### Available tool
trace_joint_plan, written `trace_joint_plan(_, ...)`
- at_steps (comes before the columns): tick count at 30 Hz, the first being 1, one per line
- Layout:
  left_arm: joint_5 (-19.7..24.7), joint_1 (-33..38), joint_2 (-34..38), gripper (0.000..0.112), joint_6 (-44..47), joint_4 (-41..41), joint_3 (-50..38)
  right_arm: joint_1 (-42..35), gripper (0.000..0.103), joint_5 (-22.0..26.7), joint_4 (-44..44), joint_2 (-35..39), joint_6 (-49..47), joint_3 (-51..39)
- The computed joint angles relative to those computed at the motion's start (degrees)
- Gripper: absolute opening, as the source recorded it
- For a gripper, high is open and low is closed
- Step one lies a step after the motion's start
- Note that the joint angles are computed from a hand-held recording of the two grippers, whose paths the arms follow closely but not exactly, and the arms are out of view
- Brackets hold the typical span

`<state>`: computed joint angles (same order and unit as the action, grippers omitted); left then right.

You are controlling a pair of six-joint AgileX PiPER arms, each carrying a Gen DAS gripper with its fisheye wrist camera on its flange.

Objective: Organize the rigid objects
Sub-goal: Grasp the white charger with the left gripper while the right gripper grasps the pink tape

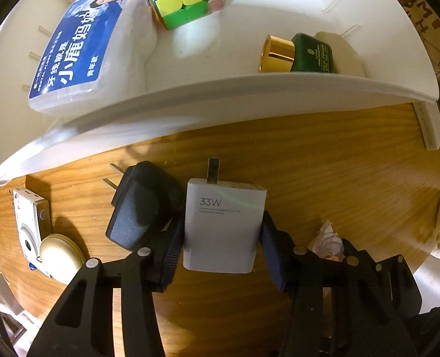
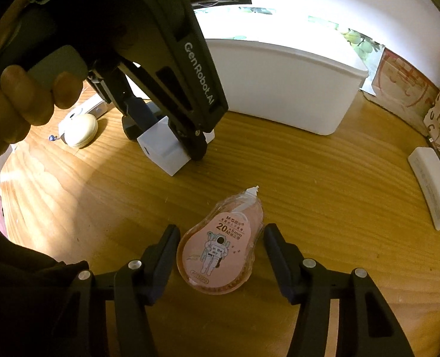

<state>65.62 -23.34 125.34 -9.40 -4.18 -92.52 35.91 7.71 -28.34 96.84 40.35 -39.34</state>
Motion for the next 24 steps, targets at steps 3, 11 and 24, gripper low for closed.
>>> trace_joint_plan(3,0.27,0.25,0.13,0.052,-0.17,-0.40,-0.08,-0.01,0.058,0.02,1.50,0.04,-1.48,-0.07)
trace_joint_plan(11,-1.59,2.24,-4.31,0.052,1.28,-1.98,7.14,-0.36,0.058,0.29,10.88,-1.42,-9.89,1.00)
trace_joint_plan(24,-7.91,3.13,-15.50,0.052,0.68,-3.94,23.59,3.62,0.058,1.66,0.18,-8.46,3.23,6.69)
